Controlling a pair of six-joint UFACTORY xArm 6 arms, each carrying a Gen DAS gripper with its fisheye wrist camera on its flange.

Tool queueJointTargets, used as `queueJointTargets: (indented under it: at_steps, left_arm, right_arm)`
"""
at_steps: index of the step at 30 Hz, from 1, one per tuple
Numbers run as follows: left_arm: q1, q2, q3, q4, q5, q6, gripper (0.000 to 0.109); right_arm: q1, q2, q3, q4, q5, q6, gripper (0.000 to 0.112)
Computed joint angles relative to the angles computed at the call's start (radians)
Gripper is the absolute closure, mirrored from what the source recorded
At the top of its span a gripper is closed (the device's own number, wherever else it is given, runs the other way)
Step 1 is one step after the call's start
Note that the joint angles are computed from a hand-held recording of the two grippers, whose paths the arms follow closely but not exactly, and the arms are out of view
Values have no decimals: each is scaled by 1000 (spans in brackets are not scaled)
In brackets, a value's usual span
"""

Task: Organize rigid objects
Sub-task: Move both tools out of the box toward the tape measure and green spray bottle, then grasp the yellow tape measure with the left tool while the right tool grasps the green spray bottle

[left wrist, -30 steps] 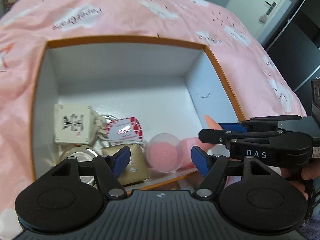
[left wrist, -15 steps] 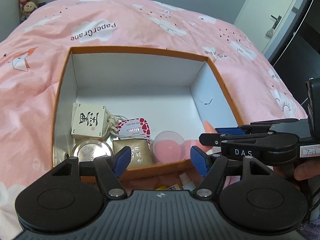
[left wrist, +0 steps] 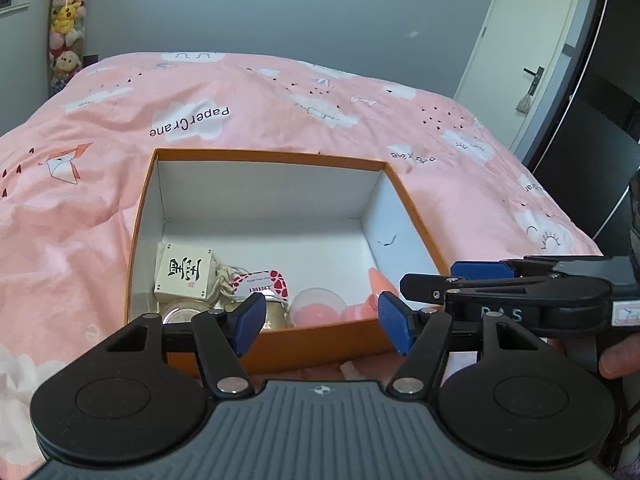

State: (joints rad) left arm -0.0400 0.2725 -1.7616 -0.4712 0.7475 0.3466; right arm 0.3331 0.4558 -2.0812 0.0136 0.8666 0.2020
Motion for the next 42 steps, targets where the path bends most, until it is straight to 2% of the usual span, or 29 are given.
queueJointTargets:
  at_steps: [3, 8, 13, 17, 21, 24, 32, 40, 42]
  left_arm:
    - [-6, -40, 54, 11, -29, 18, 38]
    - [-3, -99, 132, -6, -26, 52, 38]
    - [7, -137, 194, 3, -9, 49, 38]
    - [36, -131, 201, -6, 95, -4, 38]
    - [61, -133, 225, -42, 163, -38, 38]
    - [82, -123, 232, -88, 216, -73, 38]
    - [89, -106, 247, -96, 220, -103, 36]
    - [84, -45, 204, -107, 254, -134, 33]
    - [82, -27, 188, -103, 264, -140, 33]
  right_arm:
    - [7, -78, 119, 16, -68, 2, 51]
    - [11, -162, 247, 48, -126, 18, 51]
    - [17, -211, 318, 65, -88, -3, 51]
    - [23, -237, 365, 59, -45, -5, 50]
    - [27, -236, 376, 47, 18, -1, 47]
    - [14, -223, 379, 104, 34, -4, 47]
    - [10, -205, 400, 79, 51, 83, 47]
    - [5, -158, 349, 110, 114, 48, 49]
    - [4, -149, 344, 121, 118, 36, 52]
